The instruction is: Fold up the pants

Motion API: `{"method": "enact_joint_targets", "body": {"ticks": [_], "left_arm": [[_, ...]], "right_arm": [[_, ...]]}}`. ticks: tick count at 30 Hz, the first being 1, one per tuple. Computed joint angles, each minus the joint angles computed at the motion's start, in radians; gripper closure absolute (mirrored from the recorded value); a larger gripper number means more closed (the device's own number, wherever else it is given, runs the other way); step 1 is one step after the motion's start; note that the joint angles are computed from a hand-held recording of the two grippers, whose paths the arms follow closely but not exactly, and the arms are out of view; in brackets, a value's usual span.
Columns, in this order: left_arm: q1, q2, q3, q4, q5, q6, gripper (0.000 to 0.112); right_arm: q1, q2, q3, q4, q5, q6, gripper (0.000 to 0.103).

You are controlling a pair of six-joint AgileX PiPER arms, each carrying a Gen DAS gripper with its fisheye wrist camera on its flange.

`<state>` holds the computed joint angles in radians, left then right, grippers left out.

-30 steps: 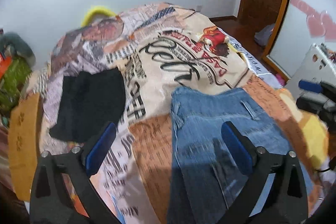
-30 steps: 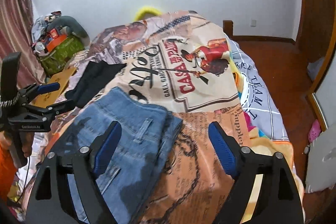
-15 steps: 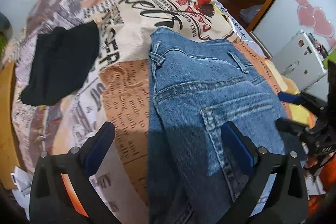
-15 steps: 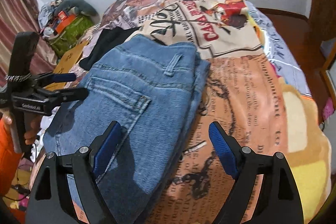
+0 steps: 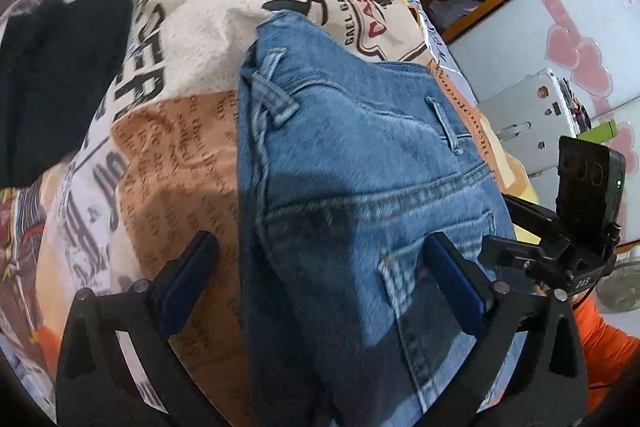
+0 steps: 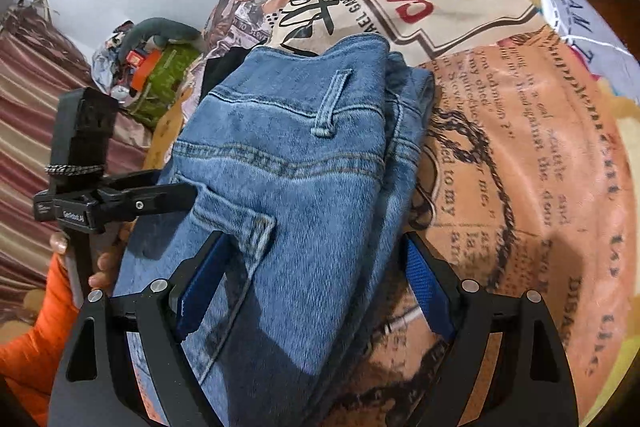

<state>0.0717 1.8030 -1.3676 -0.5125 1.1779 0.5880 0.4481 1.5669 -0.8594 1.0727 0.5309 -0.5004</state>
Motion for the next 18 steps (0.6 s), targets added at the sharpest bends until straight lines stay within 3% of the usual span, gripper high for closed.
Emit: {"method": "enact_joint_targets", "body": {"ticks": [3, 6, 8, 13, 18], "left_arm": [[-0.016, 0.018, -0.012, -0.028, 0.000, 0.005, 0.009], [-0.036, 0.021, -0.022, -0.029, -0.008, -0.021, 0.011], [-0.042, 0.010, -0.018, -0.030, -0.011, -0.031, 0.020], [-0.030, -0.064, 0.032, -0.027, -0.019, -0.030, 0.030], [0.027, -0.180, 0.102, -0.042, -0.005, -0.012, 0.042]], "right_arm": [[-0.006, 0.021, -0.012, 0.049, 0.019, -0.048, 0.021], [0.000, 0.029, -0.028, 0.054, 0.015, -0.023, 0.031], [0.003, 0.026, -0.037, 0.036, 0.009, 0.006, 0.037], [0.050, -0.020, -0.068, -0.163, -0.017, 0.125, 0.062], [0.120, -0.063, -0.089, -0.308, -0.046, 0.236, 0.069]]}}
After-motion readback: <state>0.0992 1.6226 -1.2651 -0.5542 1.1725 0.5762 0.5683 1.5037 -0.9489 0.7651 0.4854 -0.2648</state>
